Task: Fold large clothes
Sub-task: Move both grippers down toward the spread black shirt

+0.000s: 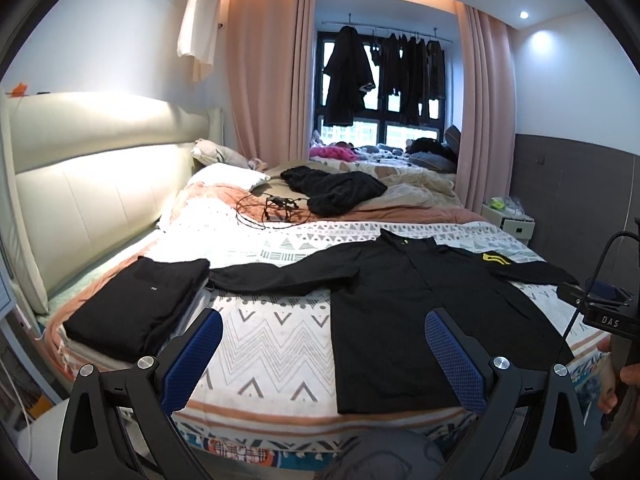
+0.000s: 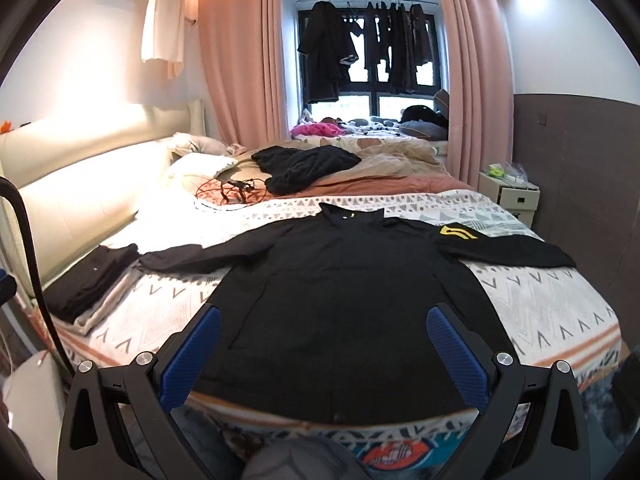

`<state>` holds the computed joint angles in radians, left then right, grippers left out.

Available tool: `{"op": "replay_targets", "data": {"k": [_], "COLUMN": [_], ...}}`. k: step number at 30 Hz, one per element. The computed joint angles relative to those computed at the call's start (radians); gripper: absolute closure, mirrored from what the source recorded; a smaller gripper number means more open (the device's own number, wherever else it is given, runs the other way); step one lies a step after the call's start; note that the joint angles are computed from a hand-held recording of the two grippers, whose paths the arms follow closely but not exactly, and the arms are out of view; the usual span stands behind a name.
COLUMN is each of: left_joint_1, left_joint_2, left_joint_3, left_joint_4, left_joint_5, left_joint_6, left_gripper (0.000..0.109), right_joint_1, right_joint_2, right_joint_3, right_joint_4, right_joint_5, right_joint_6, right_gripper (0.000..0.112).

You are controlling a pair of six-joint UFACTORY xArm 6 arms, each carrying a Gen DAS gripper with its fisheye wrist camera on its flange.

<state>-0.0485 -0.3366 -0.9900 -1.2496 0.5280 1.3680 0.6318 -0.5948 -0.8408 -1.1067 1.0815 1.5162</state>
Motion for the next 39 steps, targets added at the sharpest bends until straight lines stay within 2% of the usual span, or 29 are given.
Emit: {"op": "replay_targets", "data": {"k": [2,6,11,17,21,24,27,31,36,39], "left_joint_1": [-0.013,-0.032,-0.052,-0.060,-0.063,-0.062,-0.056,-0.044,-0.030,-0.022], "left_joint_2": [0.036,0.112,0.209,0.353,0.448,0.532,0.618,0.758,0.937,1.070], "left_joint_3": [-0.034,-0.108,-0.190,-0.328,-0.423,-0.508,-0.604,-0.775,-1.022,-1.229], "left_joint_4": [0.011,0.041,0.095,0.207,0.264,0.366,0.471,0.593,0.746,0.818], "left_joint_5": [-0.016,-0.048,-0.092,-0.119,-0.124,-0.112,-0.092,-0.040,0.066,0.155], "left_joint_6": [-0.017,-0.058,-0.119,-0.259,-0.338,-0.450,-0.584,-0.757,-0.959,-1.069], "left_gripper": [0.007,0.007,0.007,0.007,0.007,0.007,0.007,0.008,0.022,0.026], "right_joint_1": [-0.053,-0.127,-0.246,-0.334,-0.368,-0.399,-0.424,-0.467,-0.512,-0.537], "right_joint_2": [0.028,0.096,0.170,0.308,0.441,0.532,0.600,0.691,0.834,0.941], "right_joint_3": [-0.016,-0.065,-0.109,-0.213,-0.330,-0.412,-0.473,-0.549,-0.692,-0.808], "right_joint_4": [0.010,0.029,0.021,0.023,0.090,0.162,0.190,0.298,0.430,0.497], "right_joint_5": [-0.059,-0.117,-0.285,-0.382,-0.395,-0.430,-0.464,-0.544,-0.590,-0.608], "right_joint_6": [-0.015,-0.051,-0.040,-0.037,-0.124,-0.193,-0.225,-0.318,-0.427,-0.460], "right_gripper": [0.010,0.010,0.010,0.010,0.010,0.010,0.010,0.010,0.010,0.010]}}
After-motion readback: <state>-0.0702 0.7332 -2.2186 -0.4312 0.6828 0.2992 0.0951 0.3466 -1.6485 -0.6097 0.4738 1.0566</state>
